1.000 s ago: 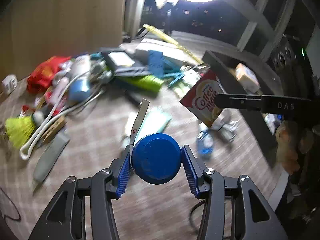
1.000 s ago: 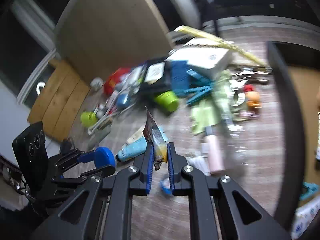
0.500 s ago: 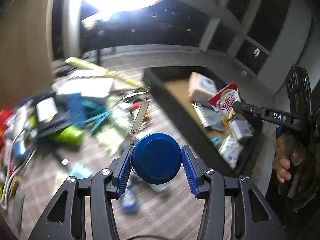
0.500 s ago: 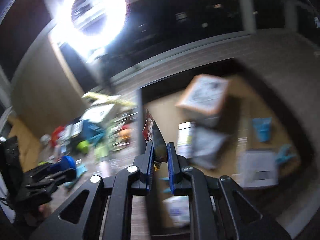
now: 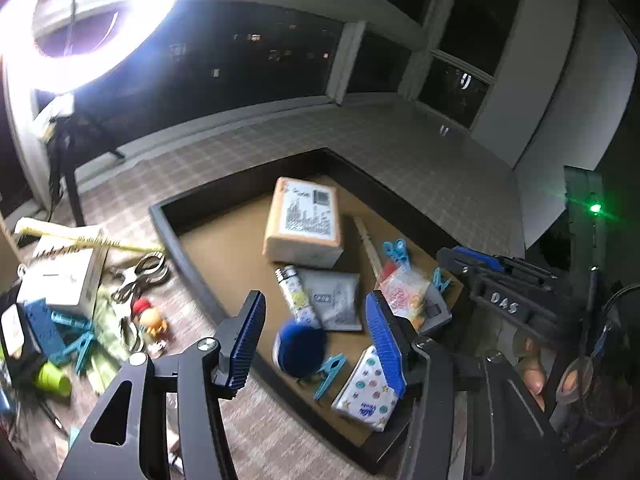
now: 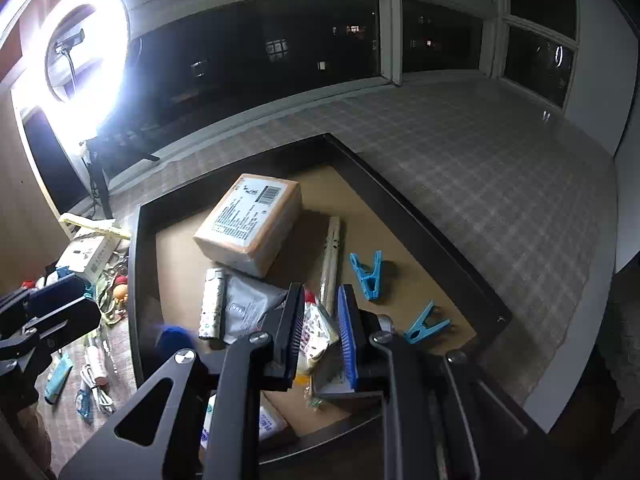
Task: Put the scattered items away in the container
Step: 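Carry the blue container and sachet over the black tray while opening both tools, then move both open tools back to the item pile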
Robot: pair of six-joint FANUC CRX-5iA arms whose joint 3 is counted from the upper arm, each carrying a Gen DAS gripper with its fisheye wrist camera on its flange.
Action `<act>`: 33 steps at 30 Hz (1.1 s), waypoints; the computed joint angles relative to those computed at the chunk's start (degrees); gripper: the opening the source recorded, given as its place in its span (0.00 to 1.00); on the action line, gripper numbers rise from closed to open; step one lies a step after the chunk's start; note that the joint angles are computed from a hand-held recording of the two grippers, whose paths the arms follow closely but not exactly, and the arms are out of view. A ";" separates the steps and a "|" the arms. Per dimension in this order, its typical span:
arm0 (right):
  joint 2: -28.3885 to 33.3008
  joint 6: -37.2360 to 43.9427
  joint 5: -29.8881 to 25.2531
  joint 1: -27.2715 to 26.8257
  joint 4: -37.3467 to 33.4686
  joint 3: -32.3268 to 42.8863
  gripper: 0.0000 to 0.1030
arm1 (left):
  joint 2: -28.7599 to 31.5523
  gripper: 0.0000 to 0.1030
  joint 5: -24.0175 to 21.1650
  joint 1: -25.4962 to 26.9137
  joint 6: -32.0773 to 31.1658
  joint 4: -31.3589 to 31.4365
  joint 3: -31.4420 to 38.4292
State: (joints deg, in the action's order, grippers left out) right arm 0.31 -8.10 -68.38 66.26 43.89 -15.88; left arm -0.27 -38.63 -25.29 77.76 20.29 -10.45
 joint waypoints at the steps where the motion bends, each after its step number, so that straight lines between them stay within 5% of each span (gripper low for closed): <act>1: -0.20 -0.24 0.23 0.00 0.12 -0.22 0.17 | 0.12 0.50 -0.02 -0.42 0.91 -1.85 0.74; 16: 1.25 1.16 1.76 0.76 2.96 1.55 0.17 | -6.80 0.50 0.07 6.20 1.42 -4.52 -5.92; 26: 7.80 11.11 11.54 1.67 1.04 8.36 0.17 | -20.25 0.50 -4.07 22.20 -1.22 -4.06 -17.11; 33: 15.61 25.11 20.61 2.60 -8.81 17.14 0.17 | -29.27 0.50 -8.56 35.53 -6.14 -1.95 -25.86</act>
